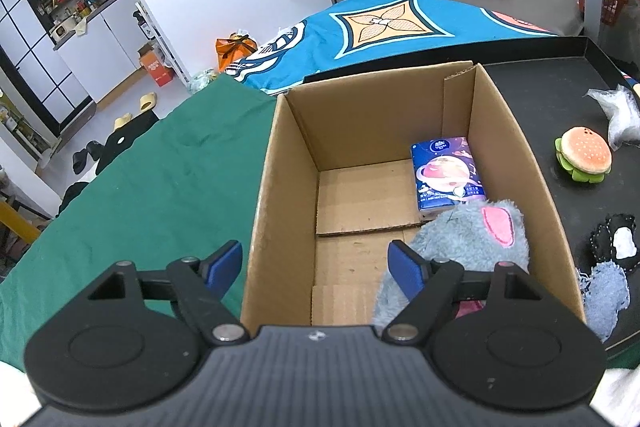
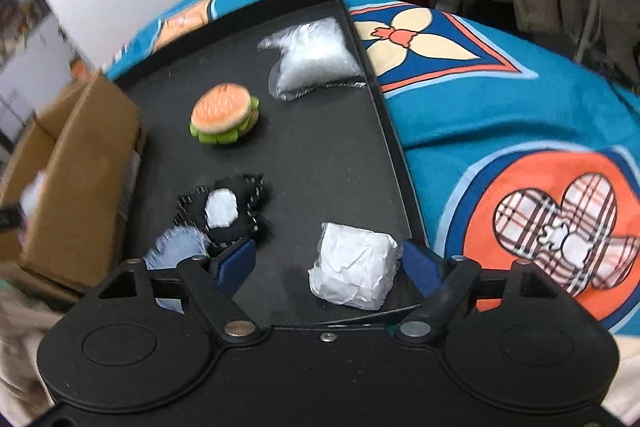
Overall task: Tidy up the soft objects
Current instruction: 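Grasp the white wrapped bundle with the right gripper, then carry the white bundle over the box and open the right gripper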
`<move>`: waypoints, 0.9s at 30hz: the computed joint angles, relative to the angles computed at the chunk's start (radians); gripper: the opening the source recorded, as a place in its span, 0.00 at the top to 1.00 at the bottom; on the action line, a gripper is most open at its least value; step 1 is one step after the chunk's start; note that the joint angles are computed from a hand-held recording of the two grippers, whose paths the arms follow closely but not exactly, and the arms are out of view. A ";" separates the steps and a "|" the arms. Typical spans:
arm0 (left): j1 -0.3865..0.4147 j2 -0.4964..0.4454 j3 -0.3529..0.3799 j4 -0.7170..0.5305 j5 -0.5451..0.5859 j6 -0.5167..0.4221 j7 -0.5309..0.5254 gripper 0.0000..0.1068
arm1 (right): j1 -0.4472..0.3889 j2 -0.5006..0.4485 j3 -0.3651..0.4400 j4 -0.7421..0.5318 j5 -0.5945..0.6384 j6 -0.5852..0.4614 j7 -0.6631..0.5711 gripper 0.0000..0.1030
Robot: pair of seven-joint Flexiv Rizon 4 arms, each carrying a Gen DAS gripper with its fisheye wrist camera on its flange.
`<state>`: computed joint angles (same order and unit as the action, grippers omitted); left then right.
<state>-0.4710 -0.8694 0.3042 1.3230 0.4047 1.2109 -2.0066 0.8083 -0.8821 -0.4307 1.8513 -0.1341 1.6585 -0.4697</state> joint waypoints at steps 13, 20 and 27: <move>0.019 0.020 -0.015 0.038 -0.014 0.029 0.028 0.26 | 0.001 0.023 0.005 0.003 0.014 0.038 0.007 0.57; 0.041 0.031 -0.026 0.068 -0.050 0.057 0.046 0.26 | 0.062 0.007 -0.067 -0.022 0.061 0.085 -0.029 0.57; 0.073 0.042 -0.053 0.113 -0.108 0.104 0.086 0.26 | 0.109 -0.023 -0.117 -0.068 0.112 0.106 -0.063 0.57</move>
<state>-0.3980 -0.8274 0.2510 1.4357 0.2966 1.3146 -1.9208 0.9169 -0.9052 -0.5481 1.7833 -0.0216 1.7646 -0.5329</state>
